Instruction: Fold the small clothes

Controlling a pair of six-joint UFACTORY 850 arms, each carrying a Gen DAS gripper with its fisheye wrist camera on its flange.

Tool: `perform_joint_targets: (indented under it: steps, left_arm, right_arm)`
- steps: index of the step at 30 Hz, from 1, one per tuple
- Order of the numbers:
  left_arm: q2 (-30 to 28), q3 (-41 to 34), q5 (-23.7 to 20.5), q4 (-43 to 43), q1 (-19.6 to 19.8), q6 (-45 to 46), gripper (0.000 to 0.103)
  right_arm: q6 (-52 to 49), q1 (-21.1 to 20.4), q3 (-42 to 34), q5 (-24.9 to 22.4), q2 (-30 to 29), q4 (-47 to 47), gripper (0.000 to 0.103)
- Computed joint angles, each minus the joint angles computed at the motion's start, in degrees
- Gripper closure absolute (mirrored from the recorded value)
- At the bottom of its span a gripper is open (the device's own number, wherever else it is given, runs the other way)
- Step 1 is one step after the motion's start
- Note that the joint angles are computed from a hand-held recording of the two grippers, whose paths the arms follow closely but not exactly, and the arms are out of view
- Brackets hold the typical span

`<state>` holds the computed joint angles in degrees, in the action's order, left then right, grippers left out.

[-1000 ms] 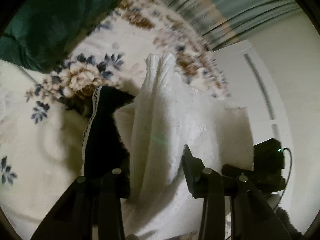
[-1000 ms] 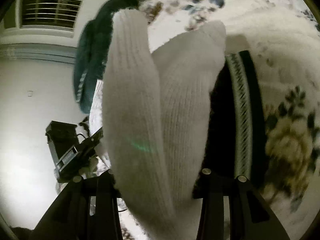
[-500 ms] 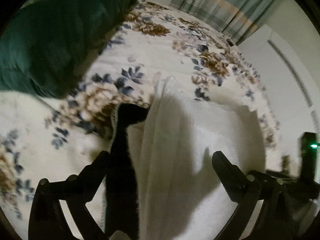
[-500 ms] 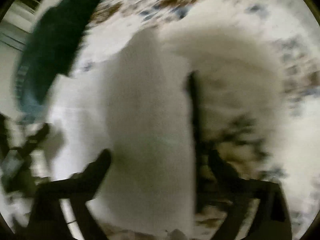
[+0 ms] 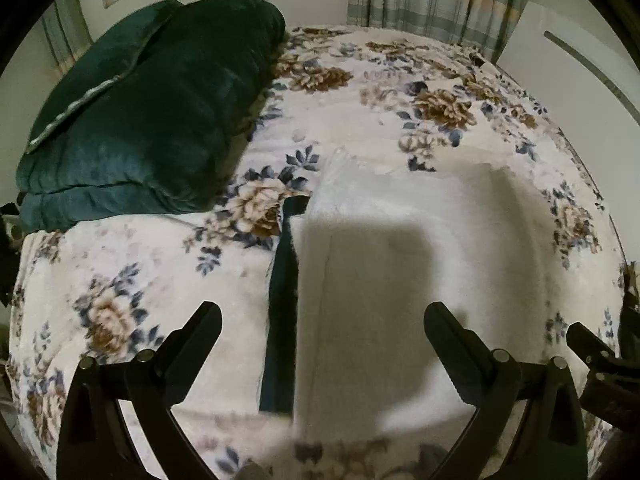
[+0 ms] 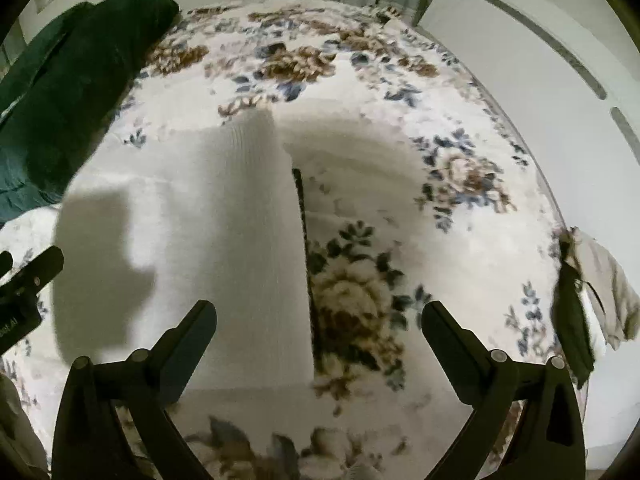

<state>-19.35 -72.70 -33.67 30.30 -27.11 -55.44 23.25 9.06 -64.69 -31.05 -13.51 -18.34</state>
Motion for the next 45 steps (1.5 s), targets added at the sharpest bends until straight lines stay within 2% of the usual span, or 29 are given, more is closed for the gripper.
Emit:
perform_joint_targets:
  steps: [9, 13, 20, 25, 32, 38, 42, 45]
  left_arm:
    - [12.21, 1.76, -9.56, 0.33, -6.45, -1.90, 0.000]
    - [17.51, 1.12, -15.45, -0.08, -10.09, -2.06, 0.000]
    - [24.11, -4.17, -27.33, 1.90, -17.60, -4.91, 0.000]
    - [26.19, -8.83, -33.91, 5.47, -23.02, -7.85, 0.000]
    - [27.65, -12.48, -40.14, 9.19, -30.07, -10.98, 0.000]
    - [28.62, -13.20, -44.39, 10.40, -34.16, -13.70, 0.000]
    - [29.35, -13.15, -45.78, 10.14, -35.23, -14.84, 0.000]
    - [29.46, -13.72, -47.47, 11.56, -36.82, -15.73, 0.000]
  right_arm:
    - [2.08, 2.18, 3.28, -7.55, 18.00, -3.66, 0.000]
    - [0.42, 2.88, 3.02, -13.64, 26.35, -1.40, 0.000]
    - [-1.34, 5.43, -1.79, -24.43, 36.94, 0.32, 0.000]
    - [-0.94, 8.60, -6.97, -30.39, 41.24, -0.64, 0.000]
    - [1.47, 13.73, -15.12, -38.11, 44.02, -3.61, 0.000]
    - [2.97, 18.46, -19.46, -43.16, 45.10, -6.11, 0.000]
    - [5.28, 23.56, -21.02, -46.45, 45.78, -9.59, 0.000]
    - [6.24, 25.35, -21.48, -47.61, 46.25, -10.77, 0.000]
